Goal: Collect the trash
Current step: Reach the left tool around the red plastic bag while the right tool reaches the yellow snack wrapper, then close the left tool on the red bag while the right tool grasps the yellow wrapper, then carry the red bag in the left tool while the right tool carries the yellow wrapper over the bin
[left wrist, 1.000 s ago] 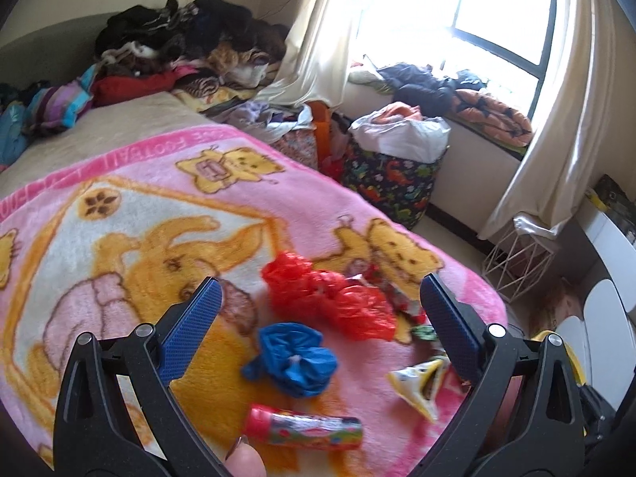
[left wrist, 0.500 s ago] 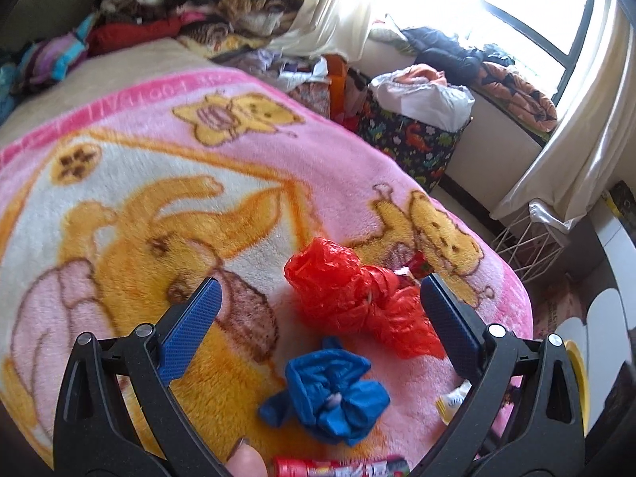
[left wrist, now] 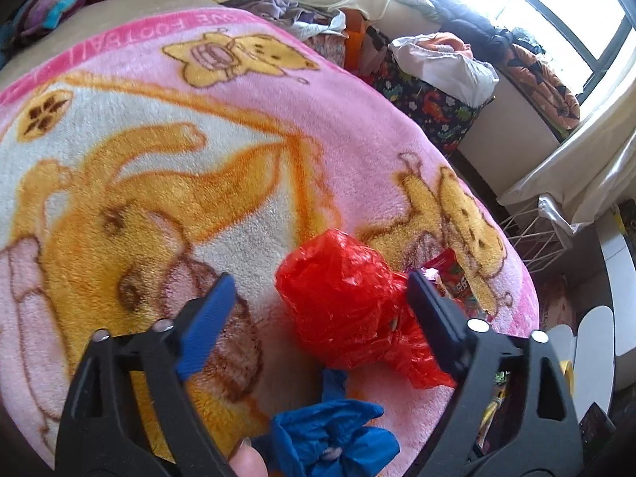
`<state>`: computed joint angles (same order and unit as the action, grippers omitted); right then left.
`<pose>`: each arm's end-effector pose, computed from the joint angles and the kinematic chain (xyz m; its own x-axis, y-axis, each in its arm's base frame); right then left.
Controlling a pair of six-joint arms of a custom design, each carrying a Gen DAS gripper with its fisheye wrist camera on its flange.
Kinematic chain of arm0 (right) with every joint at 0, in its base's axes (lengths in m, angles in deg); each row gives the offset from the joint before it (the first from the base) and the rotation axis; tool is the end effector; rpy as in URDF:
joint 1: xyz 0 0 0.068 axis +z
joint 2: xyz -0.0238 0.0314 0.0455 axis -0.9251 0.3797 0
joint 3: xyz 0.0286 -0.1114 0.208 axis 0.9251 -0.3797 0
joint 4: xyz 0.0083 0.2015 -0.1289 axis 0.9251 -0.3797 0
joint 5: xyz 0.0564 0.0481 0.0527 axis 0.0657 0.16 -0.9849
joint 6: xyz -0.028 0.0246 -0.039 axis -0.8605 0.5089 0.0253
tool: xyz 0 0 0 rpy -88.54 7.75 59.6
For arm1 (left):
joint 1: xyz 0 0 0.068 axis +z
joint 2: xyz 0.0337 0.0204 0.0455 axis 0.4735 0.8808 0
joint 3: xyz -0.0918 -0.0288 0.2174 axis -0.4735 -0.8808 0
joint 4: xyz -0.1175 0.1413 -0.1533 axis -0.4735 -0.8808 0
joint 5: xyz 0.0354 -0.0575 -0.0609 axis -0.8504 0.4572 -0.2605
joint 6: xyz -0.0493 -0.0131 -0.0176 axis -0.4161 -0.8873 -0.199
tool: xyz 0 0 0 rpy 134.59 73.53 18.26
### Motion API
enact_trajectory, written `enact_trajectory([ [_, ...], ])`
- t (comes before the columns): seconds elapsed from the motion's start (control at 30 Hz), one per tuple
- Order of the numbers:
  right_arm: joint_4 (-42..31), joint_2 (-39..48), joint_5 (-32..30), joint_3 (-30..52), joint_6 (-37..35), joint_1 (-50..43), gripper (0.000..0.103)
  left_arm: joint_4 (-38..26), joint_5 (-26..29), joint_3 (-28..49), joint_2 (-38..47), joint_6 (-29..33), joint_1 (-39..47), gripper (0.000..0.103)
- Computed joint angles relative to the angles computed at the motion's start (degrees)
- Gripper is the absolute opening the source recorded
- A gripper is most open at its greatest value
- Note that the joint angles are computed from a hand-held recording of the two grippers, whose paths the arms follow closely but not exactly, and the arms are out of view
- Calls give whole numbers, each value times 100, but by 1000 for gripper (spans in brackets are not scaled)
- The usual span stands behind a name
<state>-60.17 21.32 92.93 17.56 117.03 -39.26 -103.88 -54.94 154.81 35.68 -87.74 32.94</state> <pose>0.2271 0.1151 0.1116 -0.7625 0.3706 -0.5303 0.2399 0.9232 0.3002 0.3630 0.0156 0.1630 -0.8626 -0.0909 -0.4976 0.1042 0.9307 -0.3506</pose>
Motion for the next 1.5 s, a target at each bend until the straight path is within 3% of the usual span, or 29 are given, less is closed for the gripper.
enact_trajectory([
  [0.23, -117, -984, -742, -585, -115, -195, 59, 68, 214, -379, -362, -55, -126, 30],
  [0.33, -274, -1382, -784, -769, -110, -47, 59, 174, 293, -689, -711, -45, -156, 21],
  [0.77, -1181, -3153, -810, -1138, -240, 361, 59, 281, 509, -2086, -2966, -69, -138, 17],
  [1.1, -2240, -4298, -160, -971, -485, 769, 59, -115, 429, -2359, -4111, -66, -231, 17],
  [1.5, -3241, -5296, 476, -671, -630, 965, 59, -396, 287, -2511, -4916, -137, -599, 17],
])
